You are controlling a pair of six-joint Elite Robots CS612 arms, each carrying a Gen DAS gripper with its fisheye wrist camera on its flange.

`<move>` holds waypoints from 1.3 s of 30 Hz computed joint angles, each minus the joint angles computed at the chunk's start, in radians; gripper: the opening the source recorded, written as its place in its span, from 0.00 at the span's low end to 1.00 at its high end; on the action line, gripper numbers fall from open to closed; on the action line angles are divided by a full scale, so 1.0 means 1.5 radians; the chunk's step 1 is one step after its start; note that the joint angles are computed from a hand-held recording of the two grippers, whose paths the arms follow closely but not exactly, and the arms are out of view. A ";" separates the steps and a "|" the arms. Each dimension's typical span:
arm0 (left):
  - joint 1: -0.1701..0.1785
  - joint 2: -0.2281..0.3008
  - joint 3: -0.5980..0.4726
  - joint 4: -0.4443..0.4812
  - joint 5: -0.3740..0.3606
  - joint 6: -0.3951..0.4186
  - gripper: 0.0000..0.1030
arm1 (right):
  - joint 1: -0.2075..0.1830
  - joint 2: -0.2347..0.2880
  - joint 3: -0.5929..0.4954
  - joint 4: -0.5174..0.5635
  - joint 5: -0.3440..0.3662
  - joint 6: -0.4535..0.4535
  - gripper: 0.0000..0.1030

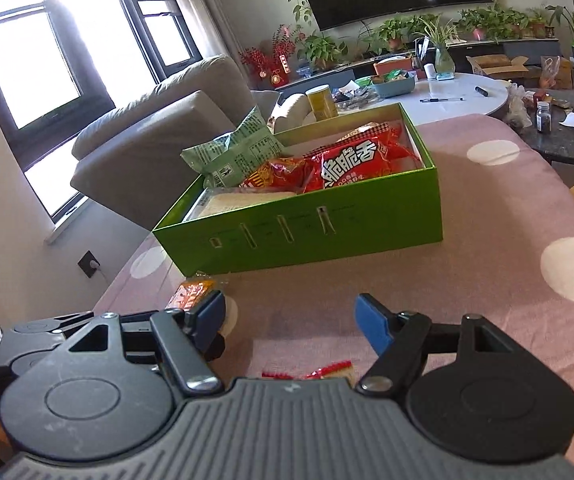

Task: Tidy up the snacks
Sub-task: 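Move the left gripper to the orange pack while the right gripper approaches a clear-wrapped pastry, then grasp the orange pack with the left gripper while the right gripper grasps the pastry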

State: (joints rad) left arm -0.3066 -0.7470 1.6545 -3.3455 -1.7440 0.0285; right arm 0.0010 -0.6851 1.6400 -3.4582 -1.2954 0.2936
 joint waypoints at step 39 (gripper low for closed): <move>-0.002 -0.027 0.035 0.001 0.009 -0.022 0.42 | 0.005 -0.051 0.047 0.139 -0.046 -0.156 0.63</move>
State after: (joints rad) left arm -0.3095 -0.7880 1.7065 -3.3442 -1.7308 -0.0048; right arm 0.0091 -0.7609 1.7109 -3.2496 -1.3640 0.0601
